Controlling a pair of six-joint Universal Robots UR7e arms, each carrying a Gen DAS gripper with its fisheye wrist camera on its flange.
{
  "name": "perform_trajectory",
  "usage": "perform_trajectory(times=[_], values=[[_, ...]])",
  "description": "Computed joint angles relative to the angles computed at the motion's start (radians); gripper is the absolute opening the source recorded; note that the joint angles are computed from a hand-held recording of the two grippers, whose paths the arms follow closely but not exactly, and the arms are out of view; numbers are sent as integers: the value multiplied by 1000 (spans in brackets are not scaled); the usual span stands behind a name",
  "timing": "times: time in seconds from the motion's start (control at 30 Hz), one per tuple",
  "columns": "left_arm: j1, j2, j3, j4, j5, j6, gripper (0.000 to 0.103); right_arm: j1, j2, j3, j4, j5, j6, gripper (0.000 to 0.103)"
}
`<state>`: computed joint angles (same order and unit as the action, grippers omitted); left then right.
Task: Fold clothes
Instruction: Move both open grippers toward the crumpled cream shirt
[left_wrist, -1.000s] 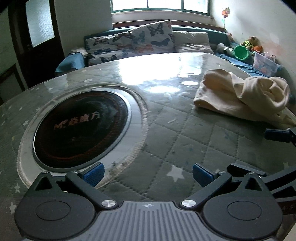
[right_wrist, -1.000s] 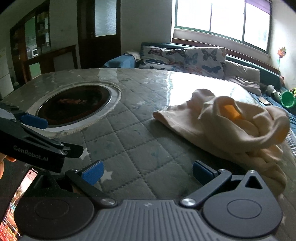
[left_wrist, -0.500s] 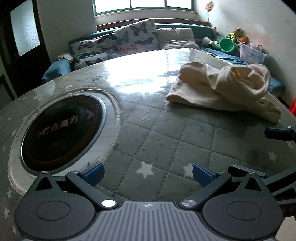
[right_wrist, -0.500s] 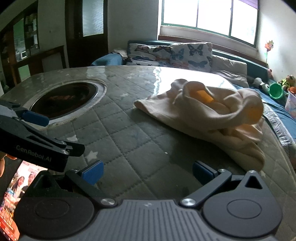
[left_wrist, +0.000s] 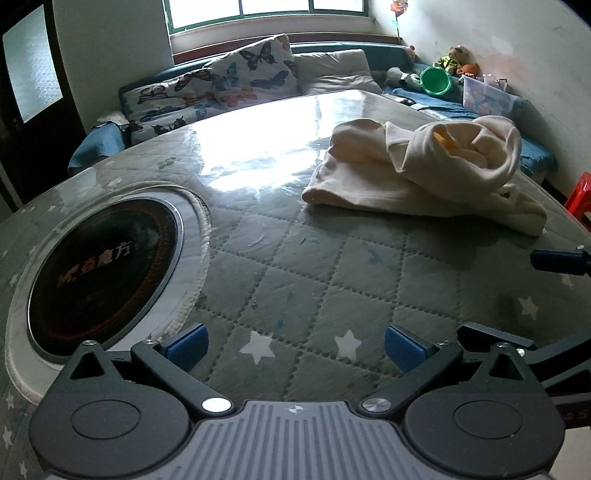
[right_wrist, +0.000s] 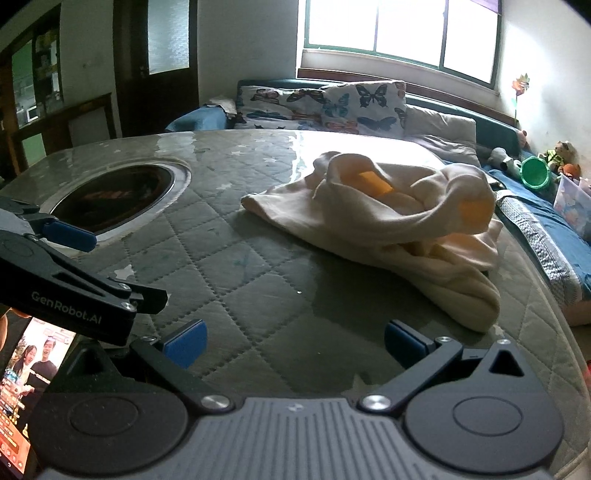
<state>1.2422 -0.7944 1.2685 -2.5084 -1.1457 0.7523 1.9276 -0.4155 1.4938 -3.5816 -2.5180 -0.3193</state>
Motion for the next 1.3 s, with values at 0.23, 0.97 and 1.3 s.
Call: perform_trajectory(times=[0.23, 0.97, 1.3], values=[[-8, 11, -10, 13, 1, 5, 103, -5, -13, 13, -5, -9, 8, 103], [-38, 102, -138, 90, 11, -6, 103, -34, -52, 3, 20, -9, 21, 103], [-48, 148, -212, 133, 19, -21, 103, -47, -62, -15, 29, -1, 17, 103]])
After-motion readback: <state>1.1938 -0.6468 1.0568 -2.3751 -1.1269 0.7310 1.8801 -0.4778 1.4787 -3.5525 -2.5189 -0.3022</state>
